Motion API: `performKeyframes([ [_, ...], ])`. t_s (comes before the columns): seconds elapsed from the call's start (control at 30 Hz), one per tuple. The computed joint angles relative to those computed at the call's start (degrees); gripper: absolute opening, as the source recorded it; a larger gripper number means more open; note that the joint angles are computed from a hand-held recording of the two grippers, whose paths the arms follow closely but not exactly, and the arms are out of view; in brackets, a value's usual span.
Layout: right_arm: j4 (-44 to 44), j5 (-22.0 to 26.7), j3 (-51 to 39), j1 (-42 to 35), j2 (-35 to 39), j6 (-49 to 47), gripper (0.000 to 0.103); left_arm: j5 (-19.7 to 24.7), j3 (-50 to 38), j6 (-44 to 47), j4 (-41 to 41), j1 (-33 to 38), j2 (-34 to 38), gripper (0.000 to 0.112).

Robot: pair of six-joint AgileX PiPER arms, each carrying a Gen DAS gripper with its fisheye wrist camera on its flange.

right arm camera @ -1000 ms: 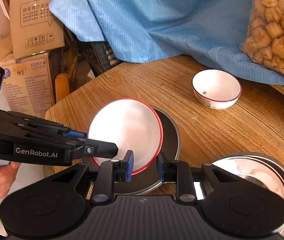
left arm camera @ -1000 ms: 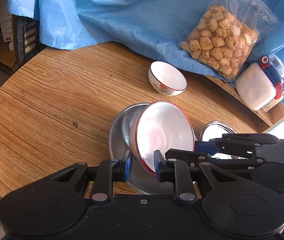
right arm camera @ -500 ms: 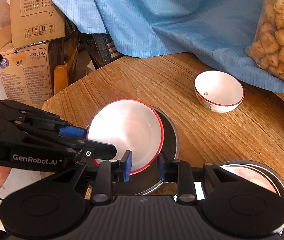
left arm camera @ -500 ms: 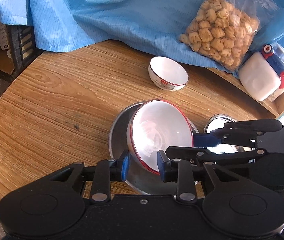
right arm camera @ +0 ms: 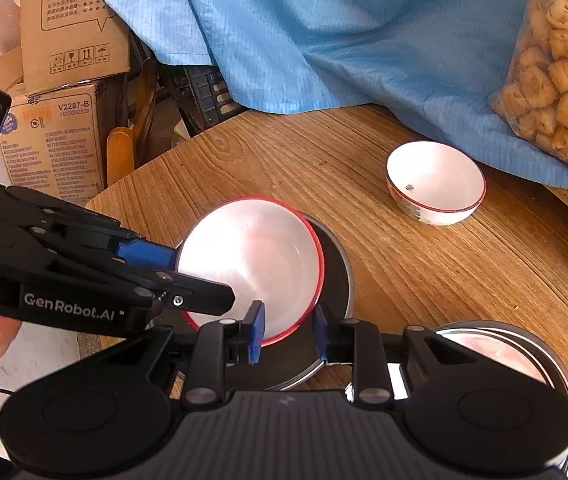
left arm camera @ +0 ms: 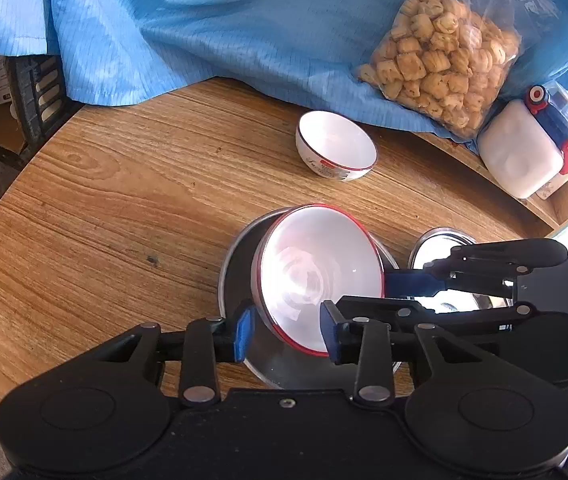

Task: Organize plates and bowls
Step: 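Lower the white bowl into the steel bowl and open both tools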

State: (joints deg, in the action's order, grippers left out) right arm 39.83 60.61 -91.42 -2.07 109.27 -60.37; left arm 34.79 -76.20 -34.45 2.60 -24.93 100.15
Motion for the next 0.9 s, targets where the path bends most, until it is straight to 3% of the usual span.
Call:
performKeyframes([
  [0.2, -0.50, 0.27, -0.44, -0.09, 0.04, -0.25, 0.028, 0.85, -0.97, 1.24, -0.80, 0.16, 0.27, 0.044],
  [0.3, -0.57, -0.03, -0.01, 0.07, -0.23, -0.67, 0.029, -0.53, -0.29, 2.29, -2.25, 0.32, -0.21, 0.055],
  [0.43, -0.40, -1.15, 1.20, 0.36, -0.86, -1.51, 0.031, 0.02, -0.97, -0.23, 1.39, -1.05, 0.22, 0.055],
  [0.9, -1.08, -0.82, 1.69, 0.20, -1.62, -2.09, 0.032, -1.43, 0.34, 2.47, -2.44, -0.13, -0.85, 0.060],
])
